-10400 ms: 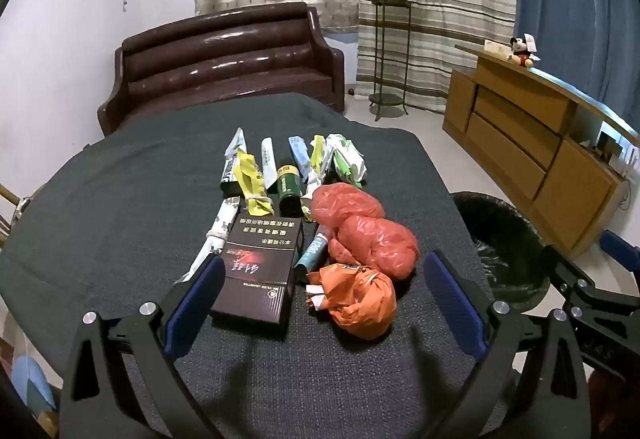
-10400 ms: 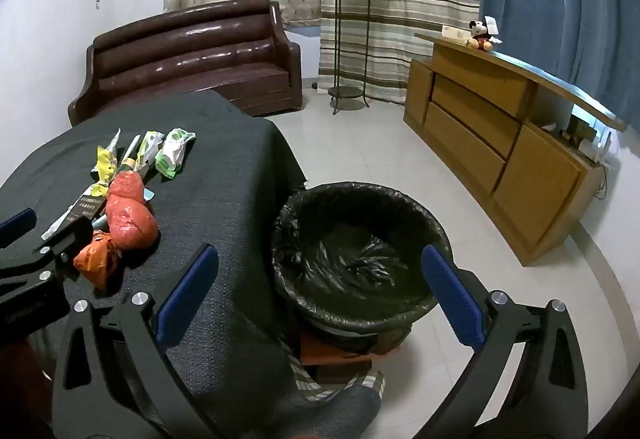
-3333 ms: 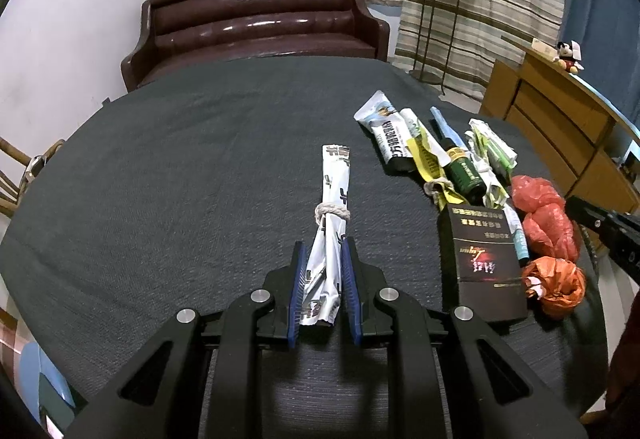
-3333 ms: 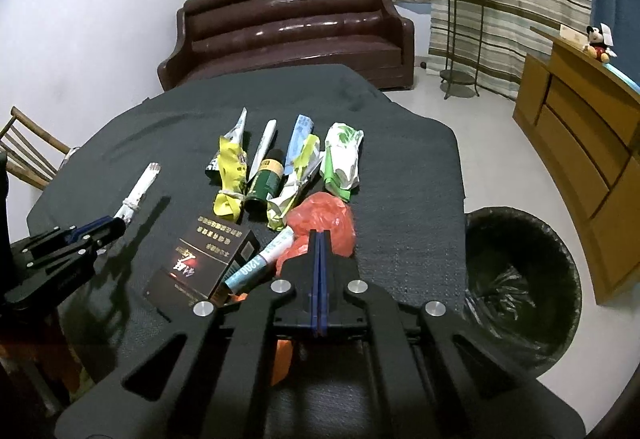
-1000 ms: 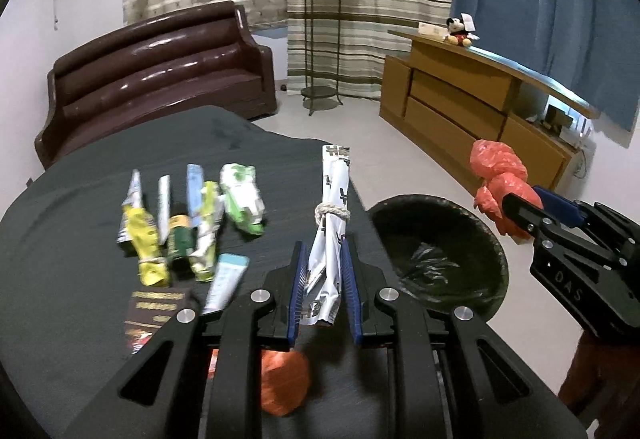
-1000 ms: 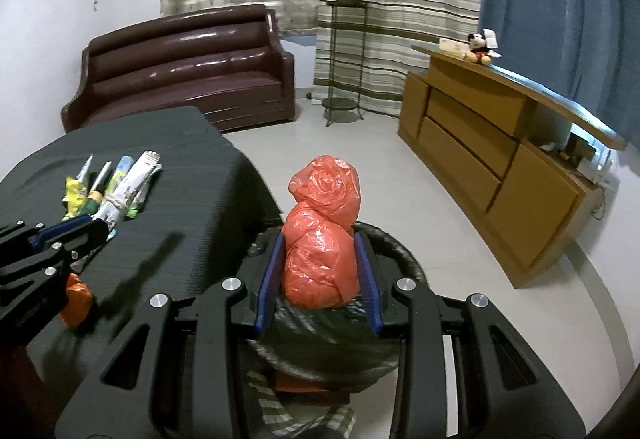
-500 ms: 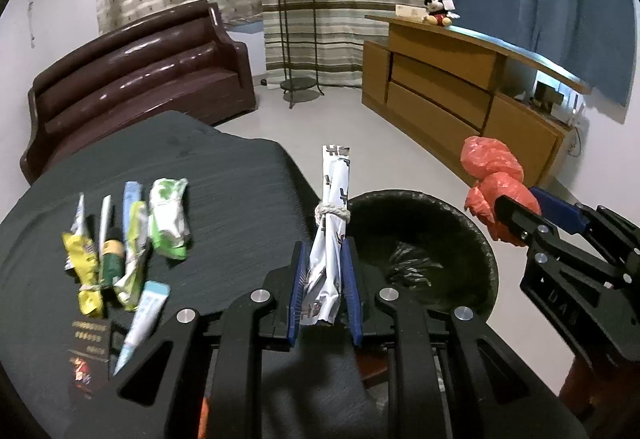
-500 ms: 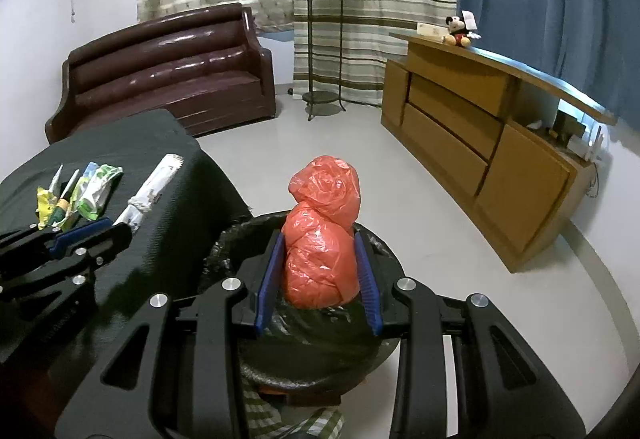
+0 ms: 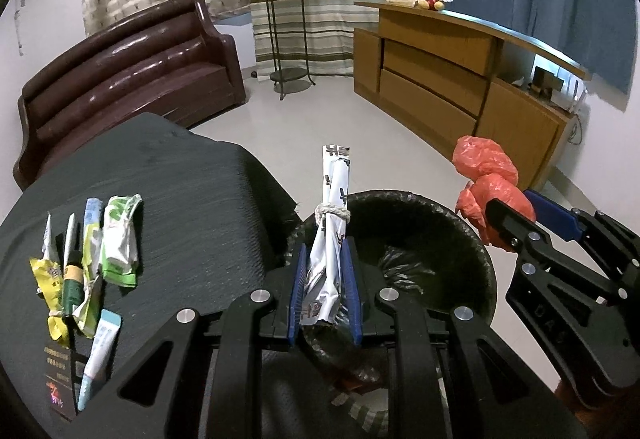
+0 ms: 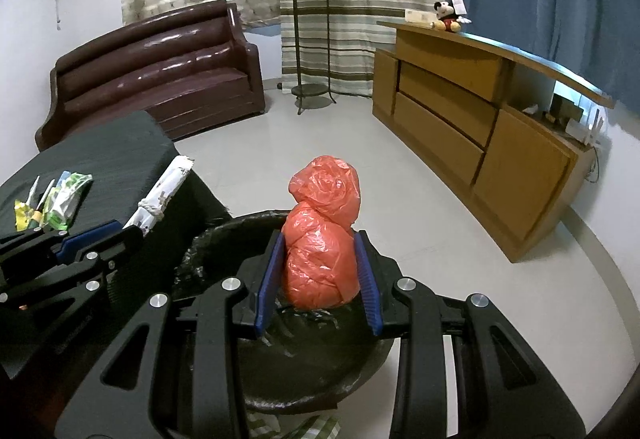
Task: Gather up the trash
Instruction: 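Carry both items over the bin and open both tools to drop them, then return both tools to the table and grasp the orange bag with the right tool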
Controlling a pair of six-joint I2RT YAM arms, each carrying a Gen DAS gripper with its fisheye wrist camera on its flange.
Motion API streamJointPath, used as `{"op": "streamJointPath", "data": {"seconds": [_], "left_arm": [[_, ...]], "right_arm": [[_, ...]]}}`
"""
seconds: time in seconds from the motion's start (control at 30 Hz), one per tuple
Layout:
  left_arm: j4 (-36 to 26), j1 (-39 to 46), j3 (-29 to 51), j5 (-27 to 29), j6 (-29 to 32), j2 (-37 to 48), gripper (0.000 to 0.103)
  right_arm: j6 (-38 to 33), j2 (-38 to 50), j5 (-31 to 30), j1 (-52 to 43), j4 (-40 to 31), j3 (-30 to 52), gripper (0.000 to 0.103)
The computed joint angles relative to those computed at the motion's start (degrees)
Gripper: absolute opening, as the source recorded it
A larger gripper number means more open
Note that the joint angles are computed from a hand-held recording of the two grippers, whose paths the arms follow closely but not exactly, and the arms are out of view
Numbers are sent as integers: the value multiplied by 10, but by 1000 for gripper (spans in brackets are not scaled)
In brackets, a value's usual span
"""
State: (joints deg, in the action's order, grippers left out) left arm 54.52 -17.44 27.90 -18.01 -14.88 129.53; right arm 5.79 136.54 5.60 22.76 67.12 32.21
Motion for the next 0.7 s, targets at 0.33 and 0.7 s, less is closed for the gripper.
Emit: {"op": "streamJointPath", "data": {"seconds": [0.33, 0.7], "left_arm": [[-53, -9, 28, -16, -11, -6, 39], [-44, -6, 9, -16, -16, -23, 50]], "right_arm": [[1, 18, -22, -20, -30, 34, 37], [4, 11, -15, -14, -12, 14, 41]]}}
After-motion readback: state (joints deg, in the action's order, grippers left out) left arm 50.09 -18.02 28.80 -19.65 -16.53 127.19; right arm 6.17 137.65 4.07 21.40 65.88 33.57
